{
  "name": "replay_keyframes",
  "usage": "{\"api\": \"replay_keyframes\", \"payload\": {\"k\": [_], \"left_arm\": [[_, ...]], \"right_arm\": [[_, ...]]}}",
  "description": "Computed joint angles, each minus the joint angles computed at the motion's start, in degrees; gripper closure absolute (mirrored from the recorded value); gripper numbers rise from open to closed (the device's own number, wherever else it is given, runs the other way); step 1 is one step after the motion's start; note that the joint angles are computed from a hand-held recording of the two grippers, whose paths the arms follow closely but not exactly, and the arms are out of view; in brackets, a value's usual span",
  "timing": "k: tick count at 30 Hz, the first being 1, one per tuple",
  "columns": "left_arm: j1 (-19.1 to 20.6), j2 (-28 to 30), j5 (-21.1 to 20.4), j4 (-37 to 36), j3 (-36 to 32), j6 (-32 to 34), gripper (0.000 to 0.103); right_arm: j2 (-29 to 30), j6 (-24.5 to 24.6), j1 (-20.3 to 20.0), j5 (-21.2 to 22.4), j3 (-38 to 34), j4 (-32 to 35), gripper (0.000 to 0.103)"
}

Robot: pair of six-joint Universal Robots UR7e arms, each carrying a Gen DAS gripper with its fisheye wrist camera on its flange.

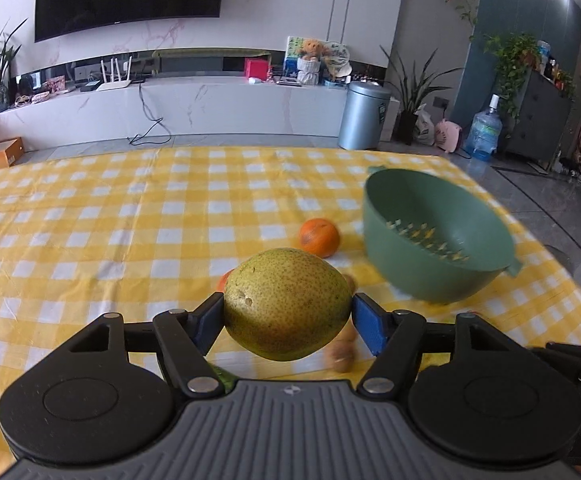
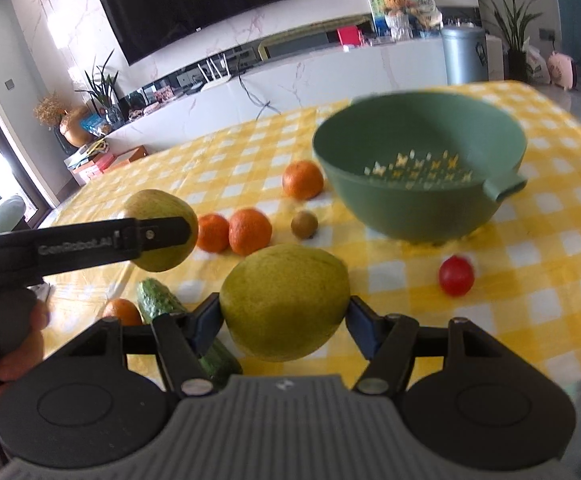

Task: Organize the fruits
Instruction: 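Lift the pear with the left gripper while the right gripper carries the lemon into the green bowl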

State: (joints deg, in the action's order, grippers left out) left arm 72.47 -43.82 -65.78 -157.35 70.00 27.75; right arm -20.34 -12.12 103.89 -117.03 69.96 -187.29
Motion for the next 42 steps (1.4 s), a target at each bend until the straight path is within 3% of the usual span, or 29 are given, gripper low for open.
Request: {"api": "replay_keyframes", "payload": {"k": [11, 21, 28, 42], "left_arm": [[-3.7, 1.6, -2.9, 5.6, -4.4, -2.4, 0.024], [-5.0, 10.3, -4.4, 14.9, -17.8, -3.3, 0.024], [-5.1, 18.5, -3.1, 24.8, -31.5, -3.3, 0.024], [-4.0, 34.6, 0.8, 49.1, -61.9, -1.9, 0.024]], "right_arm": [[-4.6, -10.5, -0.1, -1.9, -0.5, 1.3, 0.039], [-3.8, -19.9, -1.9, -4.1, -10.3, 8.9, 0.039], [0.2, -23.3, -3.7, -5.2, -21.5, 20.1, 0.039], [13.1, -23.6, -5.5, -6.3, -50.8, 51.0, 0.039]]}}
